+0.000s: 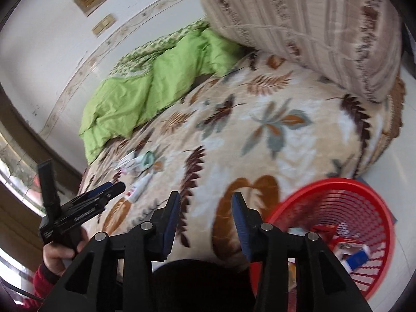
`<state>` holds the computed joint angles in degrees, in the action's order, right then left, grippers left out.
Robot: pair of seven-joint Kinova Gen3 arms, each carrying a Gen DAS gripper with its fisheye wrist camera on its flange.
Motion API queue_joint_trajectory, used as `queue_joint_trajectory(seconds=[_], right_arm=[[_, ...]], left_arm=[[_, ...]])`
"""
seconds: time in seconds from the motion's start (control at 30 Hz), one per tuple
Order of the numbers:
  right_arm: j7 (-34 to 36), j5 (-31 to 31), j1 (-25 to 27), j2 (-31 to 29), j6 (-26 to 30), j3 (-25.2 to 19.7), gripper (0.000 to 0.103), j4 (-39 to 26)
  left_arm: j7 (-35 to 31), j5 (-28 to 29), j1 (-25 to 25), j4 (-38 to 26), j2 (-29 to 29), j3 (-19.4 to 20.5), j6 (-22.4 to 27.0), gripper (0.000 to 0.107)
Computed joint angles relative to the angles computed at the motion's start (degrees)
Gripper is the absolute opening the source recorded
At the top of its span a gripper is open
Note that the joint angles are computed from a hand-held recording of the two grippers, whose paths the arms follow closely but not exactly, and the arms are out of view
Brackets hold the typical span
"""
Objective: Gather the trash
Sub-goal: 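Grasp the white bottle with the left tool while the right tool grasps the white cloth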
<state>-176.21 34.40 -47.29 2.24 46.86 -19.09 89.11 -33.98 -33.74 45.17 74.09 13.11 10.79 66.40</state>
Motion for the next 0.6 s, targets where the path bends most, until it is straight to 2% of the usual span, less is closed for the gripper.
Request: queue_joint_trajectory(seconds=[0.07, 0.27, 0.43, 0.6], right_arm=[[2.80, -1.50, 0.16, 2.08, -1.42, 0.27, 0.043, -2.23], [9.46, -3.87, -2.91, 7.76, -0.52, 2.94, 0.043, -9.54], [15.07, -7.49, -4.56, 11.64, 0.80, 5.60, 0.043, -14.99], [22.63, -13.41, -4.30, 17.34, 1.86, 7.34, 0.043, -22.79]], left_arm=[[-0.52, 1.15, -2.14, 1.66, -0.22, -1.00, 0.30, 0.062], [-5.45, 6.72, -8.28, 3.63, 2.79, -1.96, -2.71, 0.061], [-6.14, 8.96, -8.97, 3.92, 5.45, -3.38, -4.75, 0.036], [-0.69, 5.87, -7.27, 8.92, 2.55, -4.92, -8.86, 0.030]])
